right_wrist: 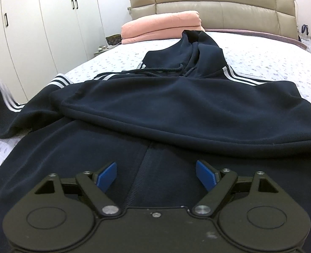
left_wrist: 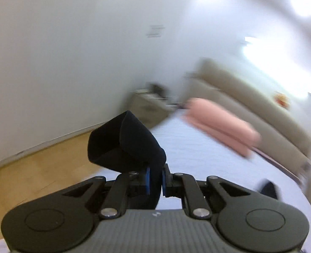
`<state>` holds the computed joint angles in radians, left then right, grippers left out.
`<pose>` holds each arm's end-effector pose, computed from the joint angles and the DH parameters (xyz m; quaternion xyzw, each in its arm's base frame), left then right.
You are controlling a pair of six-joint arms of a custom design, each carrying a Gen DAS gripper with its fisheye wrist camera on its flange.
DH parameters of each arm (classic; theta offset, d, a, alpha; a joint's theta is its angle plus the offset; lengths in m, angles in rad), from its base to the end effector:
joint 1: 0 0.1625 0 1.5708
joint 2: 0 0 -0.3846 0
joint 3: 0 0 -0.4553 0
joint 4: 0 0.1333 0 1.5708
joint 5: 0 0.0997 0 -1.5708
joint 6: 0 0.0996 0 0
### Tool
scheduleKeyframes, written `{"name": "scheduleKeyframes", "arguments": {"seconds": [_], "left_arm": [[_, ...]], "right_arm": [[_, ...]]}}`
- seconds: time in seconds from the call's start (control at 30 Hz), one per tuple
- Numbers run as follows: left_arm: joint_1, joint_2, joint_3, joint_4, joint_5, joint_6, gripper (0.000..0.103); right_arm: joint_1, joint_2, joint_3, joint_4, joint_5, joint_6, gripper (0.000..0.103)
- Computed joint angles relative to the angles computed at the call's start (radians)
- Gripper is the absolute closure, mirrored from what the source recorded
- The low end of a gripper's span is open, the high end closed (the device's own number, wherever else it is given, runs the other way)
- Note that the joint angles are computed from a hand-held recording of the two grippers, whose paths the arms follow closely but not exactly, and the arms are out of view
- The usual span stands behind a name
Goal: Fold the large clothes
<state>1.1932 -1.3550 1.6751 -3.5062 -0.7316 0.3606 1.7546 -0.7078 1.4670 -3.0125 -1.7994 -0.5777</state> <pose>-0.0198 -0.6124 0.4975 -0.0468 0.6949 -0.6623 0.2760 0.2480 -0.7280 0.0868 0.3125 -0.8833 0.3050 0.1705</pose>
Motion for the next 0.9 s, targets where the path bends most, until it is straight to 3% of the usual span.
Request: {"name": "scheduleKeyframes", "arguments": {"seconds": [0.13,0.23,0.33,0.4,0.43,0.53,0.63,0.73,0.9], "left_arm": [[-0.073,0.105,-0.044,0.132,-0.145,0.015,0.092],[-0.106,0.226,-0.116,0.237,-0.258,0.018,0.092],[-0.133,0.352,-0.186,0.283,-0.306,0.082,0.087],[-0.13,0.406,-0.223,0.376,-0.367,0.061,0.058],[-0.127,0.422,-0.235,0.423,-0.376,0.037,0.039],[-0.115,0.436,-0.215,0.439,-0.339,-0.014,0.039],[-0.083,0.335,-0.104,0.445,-0.358,-0.098,0.039],[-0.063,0.252,-0.027,0.396,-0.311,-0.134,0.039],[-0.051,0.136,0.058,0.36,-0.242,-0.167,0.039]], "right_arm": [[0.008,-0.011,0.002,-0.009,-0.025,0.031,0.006],[0.003,-0.05,0.027,-0.03,-0.024,0.121,0.006],[-0.012,-0.105,0.061,-0.046,-0.002,0.186,0.006],[-0.018,-0.127,0.072,-0.051,-0.006,0.19,0.006],[-0.023,-0.136,0.071,-0.038,-0.009,0.19,0.006],[-0.033,-0.145,0.056,-0.002,-0.012,0.181,0.006],[-0.038,-0.136,0.031,0.011,-0.002,0.175,0.006],[-0.037,-0.109,-0.013,0.035,0.032,0.188,0.006],[-0.028,0.015,-0.204,0.093,0.041,0.191,0.006]]}}
